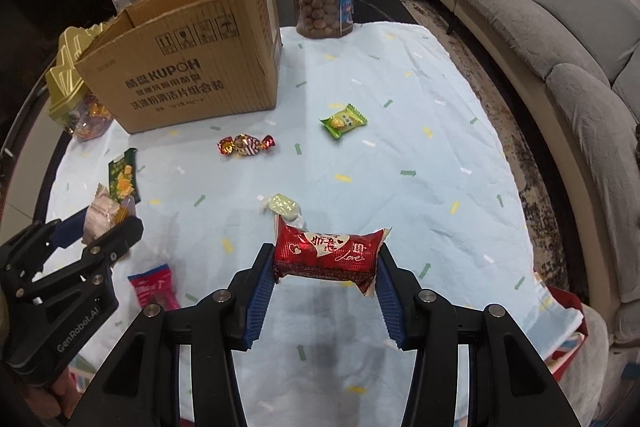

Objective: Organize snacks
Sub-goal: 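Carry the pastry pack with the left tool while the right tool carries the red bar into the box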

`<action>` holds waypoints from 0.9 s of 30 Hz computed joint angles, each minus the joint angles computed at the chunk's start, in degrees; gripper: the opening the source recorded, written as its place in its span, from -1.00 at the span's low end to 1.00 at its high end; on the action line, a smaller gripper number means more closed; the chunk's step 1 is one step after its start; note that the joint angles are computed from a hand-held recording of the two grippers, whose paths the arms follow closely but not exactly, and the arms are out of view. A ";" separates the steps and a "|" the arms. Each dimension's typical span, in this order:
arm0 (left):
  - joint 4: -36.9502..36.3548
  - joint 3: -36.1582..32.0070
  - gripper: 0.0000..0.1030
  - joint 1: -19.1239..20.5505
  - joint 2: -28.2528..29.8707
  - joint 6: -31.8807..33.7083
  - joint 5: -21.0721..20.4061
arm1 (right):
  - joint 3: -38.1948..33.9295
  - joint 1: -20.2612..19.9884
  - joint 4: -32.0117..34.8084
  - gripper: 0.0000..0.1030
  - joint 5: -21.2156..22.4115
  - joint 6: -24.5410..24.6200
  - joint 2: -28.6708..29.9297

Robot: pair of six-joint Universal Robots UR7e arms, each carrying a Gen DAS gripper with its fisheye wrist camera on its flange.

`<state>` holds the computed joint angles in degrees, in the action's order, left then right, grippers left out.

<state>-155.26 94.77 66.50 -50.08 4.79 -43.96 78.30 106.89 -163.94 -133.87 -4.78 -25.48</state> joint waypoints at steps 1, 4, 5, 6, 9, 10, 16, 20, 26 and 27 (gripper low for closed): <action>0.34 0.06 -0.12 -0.12 -0.19 -0.47 0.12 | 0.10 0.10 0.02 -0.05 0.08 -0.04 -0.18; 1.20 0.08 -0.12 -0.49 -0.73 -1.46 0.32 | 0.10 0.40 -0.08 -0.05 0.18 -0.29 -0.49; 1.38 0.10 -0.12 -0.63 -0.92 -1.63 0.45 | 0.02 0.55 -0.06 -0.05 0.25 -0.35 -0.59; 1.50 0.08 -0.12 -0.74 -1.05 -1.74 0.55 | -0.03 0.65 -0.01 -0.05 0.34 -0.37 -0.69; 2.04 0.08 -0.12 -1.22 -1.89 -2.34 0.78 | -0.35 1.17 0.17 -0.05 0.47 -0.54 -0.88; 2.13 0.09 -0.12 -1.39 -2.17 -2.53 0.87 | -0.47 1.40 0.28 -0.05 0.55 -0.68 -0.93; 2.60 -0.36 -0.12 -2.17 -3.76 -3.49 0.99 | -1.87 2.48 0.99 -0.05 1.09 -1.36 -0.86; 3.00 -1.35 -0.12 -2.41 -4.15 -3.61 1.02 | -3.20 3.35 1.32 -0.05 1.23 -1.81 -0.78; 2.98 -3.11 -0.12 -2.85 -4.67 -3.36 1.41 | -5.79 4.62 2.20 -0.04 1.78 -2.85 -0.25; 2.84 -3.35 -0.12 -2.89 -4.72 -3.24 1.48 | -6.37 4.85 2.33 -0.04 2.00 -3.07 -0.11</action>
<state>-152.42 91.42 63.60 -54.81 1.55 -42.48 71.93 111.74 -161.61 -131.88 -7.85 -25.59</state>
